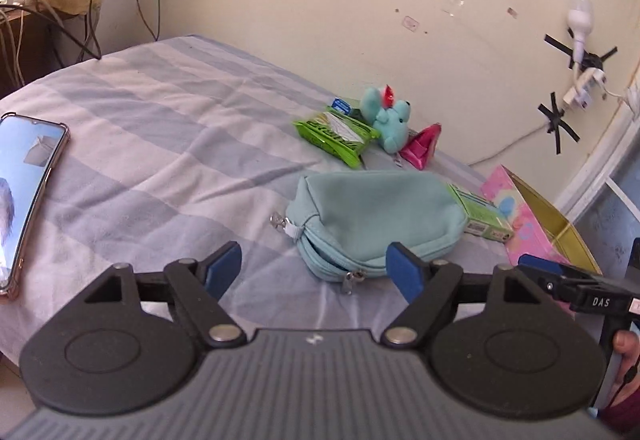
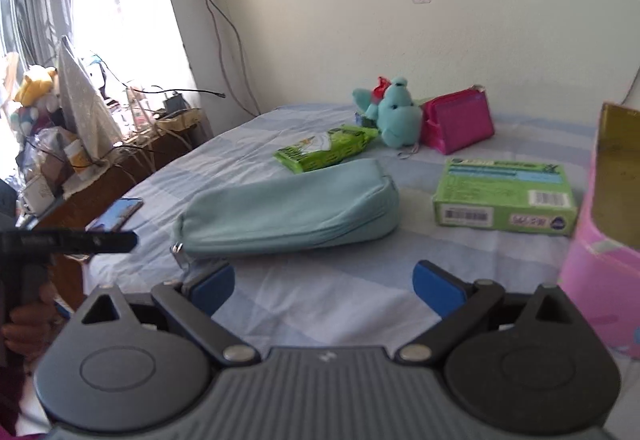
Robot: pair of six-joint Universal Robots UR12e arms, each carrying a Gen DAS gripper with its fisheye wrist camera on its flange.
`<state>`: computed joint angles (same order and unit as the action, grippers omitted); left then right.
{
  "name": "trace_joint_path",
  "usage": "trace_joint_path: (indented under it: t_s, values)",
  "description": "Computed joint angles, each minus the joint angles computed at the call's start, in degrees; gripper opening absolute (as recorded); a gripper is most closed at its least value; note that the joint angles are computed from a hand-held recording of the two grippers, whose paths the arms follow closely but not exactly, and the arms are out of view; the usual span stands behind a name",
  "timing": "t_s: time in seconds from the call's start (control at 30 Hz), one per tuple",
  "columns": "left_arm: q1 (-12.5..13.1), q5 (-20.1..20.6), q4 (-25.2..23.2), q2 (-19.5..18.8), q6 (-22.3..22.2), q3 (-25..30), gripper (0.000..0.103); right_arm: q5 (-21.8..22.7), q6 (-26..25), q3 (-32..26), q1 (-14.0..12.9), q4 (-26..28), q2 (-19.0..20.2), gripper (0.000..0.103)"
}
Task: Organize objects
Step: 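Lift the teal pouch with the left gripper toward the pink tin, then lower the teal pouch into the pink tin and open the left gripper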
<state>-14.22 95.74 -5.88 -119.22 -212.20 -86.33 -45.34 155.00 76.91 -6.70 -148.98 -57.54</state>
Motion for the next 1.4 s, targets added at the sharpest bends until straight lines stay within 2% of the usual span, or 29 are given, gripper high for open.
trace_joint_path:
  t_s: [0.13, 0.3, 0.37, 0.43, 0.5, 0.57, 0.6, 0.73, 0.87, 1.03, 1.17, 1.27, 1.4]
  values:
    - [0.5, -2.7, -3.3, -1.5, -0.9, 3.0, 0.078, -0.4, 3.4, -2.7, 0.4, -0.6, 1.9, 0.094]
    - [0.5, -2.0, -10.4, -4.3, -1.5, 8.4, 0.070, -2.5, 6.4, -8.9, 1.9, 1.5, 5.9, 0.070]
    - [0.0, 0.2, -14.0, -5.5, -1.3, 10.7, 0.070, -3.6, 8.4, -11.1, 2.4, 1.3, 7.6, 0.066]
    - [-0.8, 3.9, -15.2, -6.5, 0.3, 12.3, 0.069, -4.8, 10.1, -13.3, 2.9, 1.8, 9.2, 0.066]
    - [-1.6, 6.9, -16.4, -7.3, 1.5, 13.6, 0.070, -5.6, 9.4, -15.7, 3.4, 6.6, 10.6, 0.066]
    - [-2.1, 9.0, -16.9, -7.9, 2.2, 14.4, 0.070, -3.9, 10.2, -15.5, 3.4, 6.6, 11.0, 0.066]
    - [-2.3, 9.8, -17.1, -8.0, 2.2, 14.6, 0.069, -3.9, 9.2, -15.1, 3.5, 6.7, 10.7, 0.060]
    - [-2.4, 10.8, -17.2, -7.8, 1.2, 14.5, 0.059, -5.5, 9.8, -12.1, 3.5, 3.1, 9.0, 0.050]
    - [-2.8, 11.6, -18.0, -7.5, 0.5, 14.8, 0.049, -4.7, 12.1, -10.3, 2.7, 2.6, 7.8, 0.042]
    - [-3.5, 11.1, -17.4, -7.4, 1.3, 16.1, 0.048, -4.9, 13.7, -6.9, 2.0, -5.5, 5.9, 0.040]
    - [-4.5, 10.6, -15.9, -8.6, 4.1, 19.1, 0.047, -3.3, 17.7, -5.8, 0.7, -10.9, 5.3, 0.040]
    - [-5.6, 8.7, -16.2, -11.1, 7.9, 24.3, 0.047, -4.0, 20.8, -4.3, -0.7, -16.8, 4.6, 0.040]
    - [-7.2, 4.2, -17.3, -16.7, 14.0, 34.5, 0.047, -7.2, 26.3, -2.4, -3.4, -24.4, 3.7, 0.040]
